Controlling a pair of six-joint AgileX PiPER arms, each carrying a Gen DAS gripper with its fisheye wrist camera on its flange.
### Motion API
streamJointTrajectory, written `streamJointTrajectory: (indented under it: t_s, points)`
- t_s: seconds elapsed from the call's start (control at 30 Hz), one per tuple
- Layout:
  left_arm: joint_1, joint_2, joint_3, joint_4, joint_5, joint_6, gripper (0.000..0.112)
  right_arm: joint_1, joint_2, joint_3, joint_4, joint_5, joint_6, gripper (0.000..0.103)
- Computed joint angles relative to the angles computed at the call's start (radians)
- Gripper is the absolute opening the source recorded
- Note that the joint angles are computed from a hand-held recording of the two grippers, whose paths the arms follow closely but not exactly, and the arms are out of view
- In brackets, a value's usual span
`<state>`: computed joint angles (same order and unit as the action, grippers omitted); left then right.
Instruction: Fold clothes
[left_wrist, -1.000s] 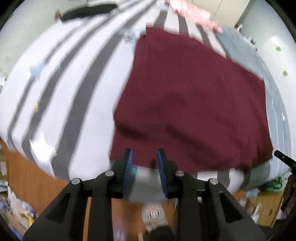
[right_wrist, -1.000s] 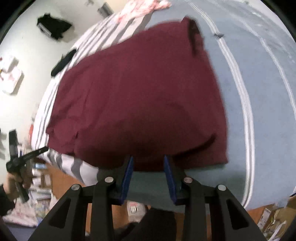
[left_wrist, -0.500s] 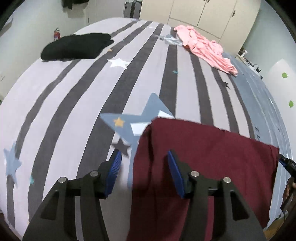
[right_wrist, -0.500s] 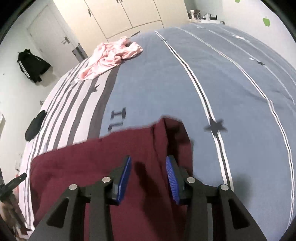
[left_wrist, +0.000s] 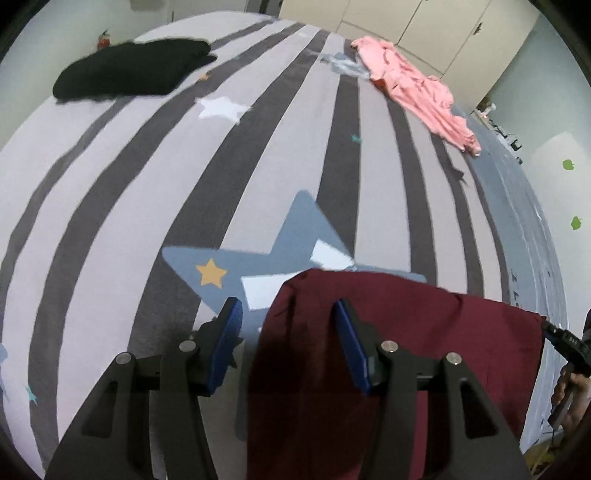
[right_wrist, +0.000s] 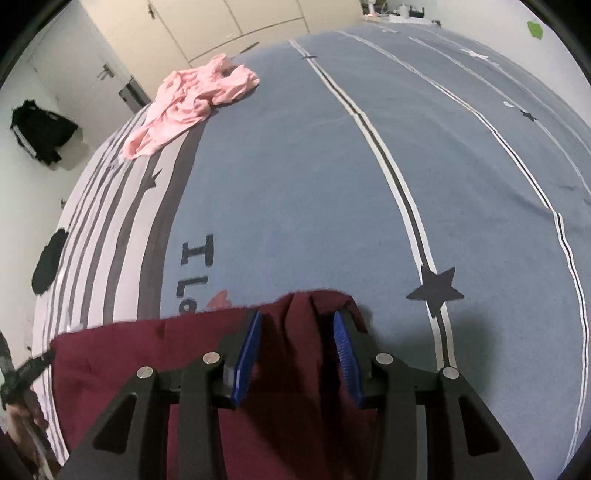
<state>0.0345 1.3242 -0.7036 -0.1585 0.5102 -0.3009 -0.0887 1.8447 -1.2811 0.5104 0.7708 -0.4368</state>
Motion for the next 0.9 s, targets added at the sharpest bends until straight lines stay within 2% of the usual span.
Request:
streamJointTrajectory:
  t_s: [0.1,0.23,0.3,0.33,0.37,0.4,0.53,0.6,0.63,0.67,0.73,0.9]
  points:
    - [-0.028,0.006,-0.022,0.006,0.011,-0.005,0.049,0.006,-0.034,0.049,0.01,0.007,-0.048,0.038]
    - [-0.069,0.116,-0.074,0.102,0.07,-0.105,0.049,0.023,-0.049,0.086,0.006,-0.014,-0.071,0.038]
    - [-0.057,0.119,-0.076,0.059,0.061,-0.082,0.048,0.026,-0.028,0.08,-0.039,-0.016,-0.036,0.038]
    - [-0.061,0.104,-0.067,0.051,0.049,-0.083,0.045,0.022,-0.017,0.074,-0.058,-0.012,-0.015,0.038]
    - [-0.079,0.089,-0.062,0.078,0.043,-0.108,0.032,0.006,-0.01,0.069,-0.036,0.001,-0.024,0.038]
    - [-0.103,0.086,-0.065,0.121,0.051,-0.144,0.024,-0.007,-0.01,0.069,-0.016,0.008,-0.04,0.038]
    - [-0.144,0.095,-0.083,0.2,0.062,-0.207,0.013,-0.025,-0.007,0.068,0.009,0.003,-0.1,0.038]
    - [-0.142,0.102,-0.094,0.208,0.066,-0.214,0.009,-0.029,0.004,0.053,0.026,-0.004,-0.124,0.033]
    - [-0.14,0.103,-0.097,0.211,0.067,-0.218,0.009,-0.028,0.009,0.04,0.031,-0.003,-0.132,0.025]
    - [-0.139,0.107,-0.103,0.208,0.071,-0.218,0.008,-0.028,0.017,0.025,0.035,-0.001,-0.141,0.011]
    - [-0.135,0.118,-0.114,0.2,0.077,-0.215,0.008,-0.017,0.039,-0.008,0.005,0.014,-0.126,0.006]
    - [-0.122,0.121,-0.149,0.178,0.091,-0.205,0.007,-0.042,0.065,-0.047,0.017,0.047,-0.144,0.005]
